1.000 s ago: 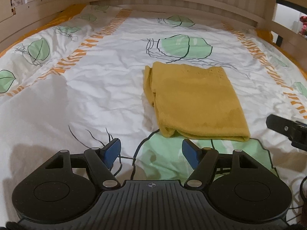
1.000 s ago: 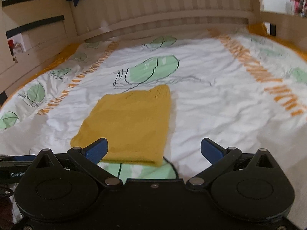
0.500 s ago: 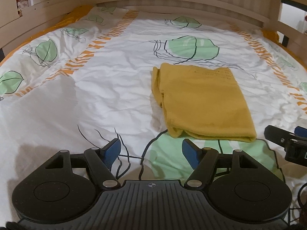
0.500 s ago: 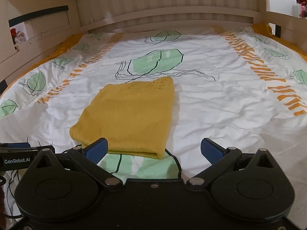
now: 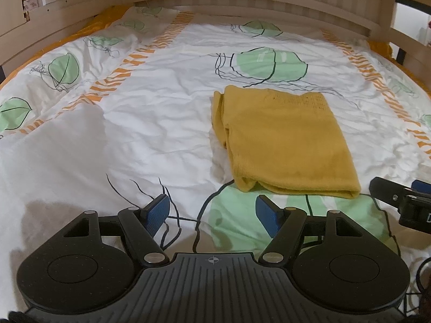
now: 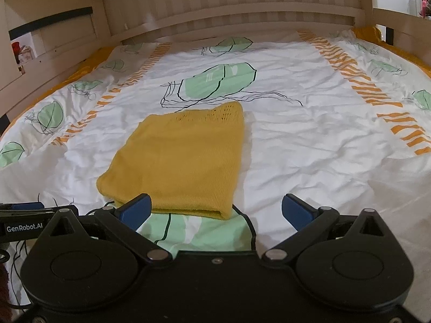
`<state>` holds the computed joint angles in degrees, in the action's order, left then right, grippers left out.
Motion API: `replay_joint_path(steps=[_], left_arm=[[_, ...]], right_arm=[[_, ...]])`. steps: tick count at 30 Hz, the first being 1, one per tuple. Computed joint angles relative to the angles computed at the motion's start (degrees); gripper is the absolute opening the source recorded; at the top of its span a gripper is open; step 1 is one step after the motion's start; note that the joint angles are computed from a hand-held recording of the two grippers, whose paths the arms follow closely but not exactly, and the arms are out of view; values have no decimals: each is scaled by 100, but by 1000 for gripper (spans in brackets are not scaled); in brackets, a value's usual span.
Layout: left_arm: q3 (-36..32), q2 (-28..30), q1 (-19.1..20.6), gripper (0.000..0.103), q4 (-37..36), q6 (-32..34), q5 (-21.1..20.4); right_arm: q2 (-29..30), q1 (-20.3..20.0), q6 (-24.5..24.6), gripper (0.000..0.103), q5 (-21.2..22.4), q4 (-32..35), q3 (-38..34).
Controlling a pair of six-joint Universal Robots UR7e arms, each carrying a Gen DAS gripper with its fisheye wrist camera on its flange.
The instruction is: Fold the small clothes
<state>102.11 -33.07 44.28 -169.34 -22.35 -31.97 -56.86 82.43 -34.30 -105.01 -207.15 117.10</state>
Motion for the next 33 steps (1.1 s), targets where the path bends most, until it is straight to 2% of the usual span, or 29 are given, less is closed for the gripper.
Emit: replay_joint_path(steps=[33], left_arm=[[-80, 40, 31, 69, 13, 95, -63]], right_arm=[[14, 1, 53, 102, 2, 84, -12]])
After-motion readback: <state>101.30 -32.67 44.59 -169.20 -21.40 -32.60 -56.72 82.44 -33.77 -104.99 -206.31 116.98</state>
